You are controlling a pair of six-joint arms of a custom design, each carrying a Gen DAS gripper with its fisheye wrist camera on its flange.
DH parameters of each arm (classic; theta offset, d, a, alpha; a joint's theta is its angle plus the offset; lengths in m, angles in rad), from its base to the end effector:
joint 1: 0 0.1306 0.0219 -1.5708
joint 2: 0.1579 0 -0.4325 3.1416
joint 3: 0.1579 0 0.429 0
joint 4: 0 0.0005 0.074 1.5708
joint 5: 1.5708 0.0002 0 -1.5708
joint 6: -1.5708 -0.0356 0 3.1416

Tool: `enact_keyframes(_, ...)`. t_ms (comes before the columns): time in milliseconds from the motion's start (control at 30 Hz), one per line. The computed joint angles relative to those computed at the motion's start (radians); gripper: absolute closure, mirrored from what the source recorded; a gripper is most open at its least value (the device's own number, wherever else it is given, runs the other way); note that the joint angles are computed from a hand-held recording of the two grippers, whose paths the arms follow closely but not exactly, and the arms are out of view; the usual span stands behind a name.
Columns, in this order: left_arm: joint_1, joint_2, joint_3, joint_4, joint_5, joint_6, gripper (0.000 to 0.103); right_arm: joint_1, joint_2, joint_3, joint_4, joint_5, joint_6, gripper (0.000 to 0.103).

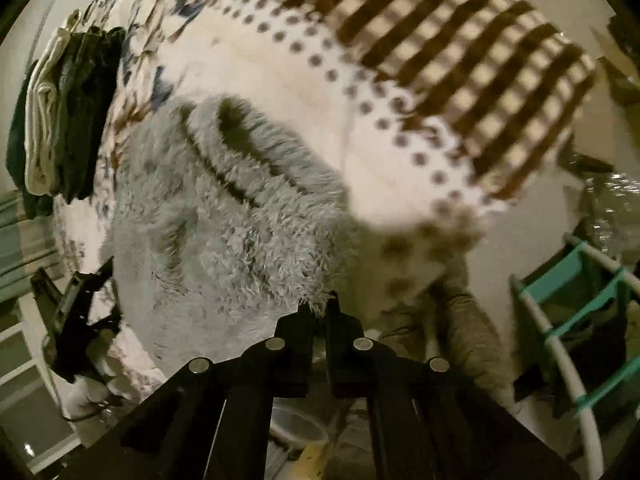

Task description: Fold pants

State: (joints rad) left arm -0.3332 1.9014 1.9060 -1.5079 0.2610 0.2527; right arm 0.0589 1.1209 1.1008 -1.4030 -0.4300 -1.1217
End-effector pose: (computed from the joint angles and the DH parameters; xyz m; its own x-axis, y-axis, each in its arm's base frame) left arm 0.6215 -0.2253 0.4063 -0.9960 0.0891 -0.0009 0.0862 0.9601 -0.2662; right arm 0.3403 0.0344 0.4309 -0.5320 0.7889 0.3076 0.8397 0.4448 0.3116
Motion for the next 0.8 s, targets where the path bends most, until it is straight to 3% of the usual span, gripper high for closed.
enact_keyframes(67, -0.006, -0.001, 0.004, -0.001, -0.009, -0.007, 0.019, -0.005, 0.009, -0.029, -0.016, -0.012, 0.015, 0.097)
enact_keyframes(133, -0.01, -0.007, 0.006, -0.001, -0.017, -0.014, 0.019, -0.029, 0.024, -0.052, -0.013, -0.065, 0.098, 0.091)
enact_keyframes(200, -0.007, -0.031, -0.01, 0.014, -0.005, -0.014, 0.017, -0.029, 0.048, -0.04, -0.024, -0.061, 0.161, 0.059)
enact_keyframes(233, -0.005, -0.046, -0.023, 0.024, 0.004, -0.012, 0.014, -0.021, 0.055, -0.028, -0.015, -0.046, 0.175, 0.028)
enact_keyframes(267, 0.003, -0.067, -0.044, 0.036, 0.032, -0.005, 0.012, -0.014, 0.053, -0.022, 0.02, -0.041, 0.173, 0.008)
enact_keyframes(333, 0.018, -0.096, -0.081, 0.053, 0.092, 0.014, 0.005, -0.01, 0.043, -0.022, 0.072, -0.042, 0.184, 0.006)
enact_keyframes(500, 0.048, -0.157, -0.22, 0.094, 0.165, 0.043, 0.004, -0.024, 0.052, -0.067, 0.2, -0.095, 0.24, 0.006)
enact_keyframes(567, 0.062, -0.17, -0.275, 0.117, 0.209, 0.064, 0.004, -0.041, 0.066, -0.111, 0.263, -0.15, 0.274, 0.006)
enact_keyframes(600, 0.068, -0.175, -0.297, 0.129, 0.233, 0.078, 0.004, -0.05, 0.065, -0.146, 0.335, -0.202, 0.267, 0.006)
enact_keyframes(667, 0.081, -0.182, -0.338, 0.161, 0.304, 0.099, 0.004, -0.059, 0.082, -0.181, 0.395, -0.256, 0.262, 0.005)
enact_keyframes(800, 0.087, -0.171, -0.369, 0.196, 0.376, 0.111, 0.001, -0.071, 0.11, -0.235, 0.515, -0.336, 0.245, 0.0)
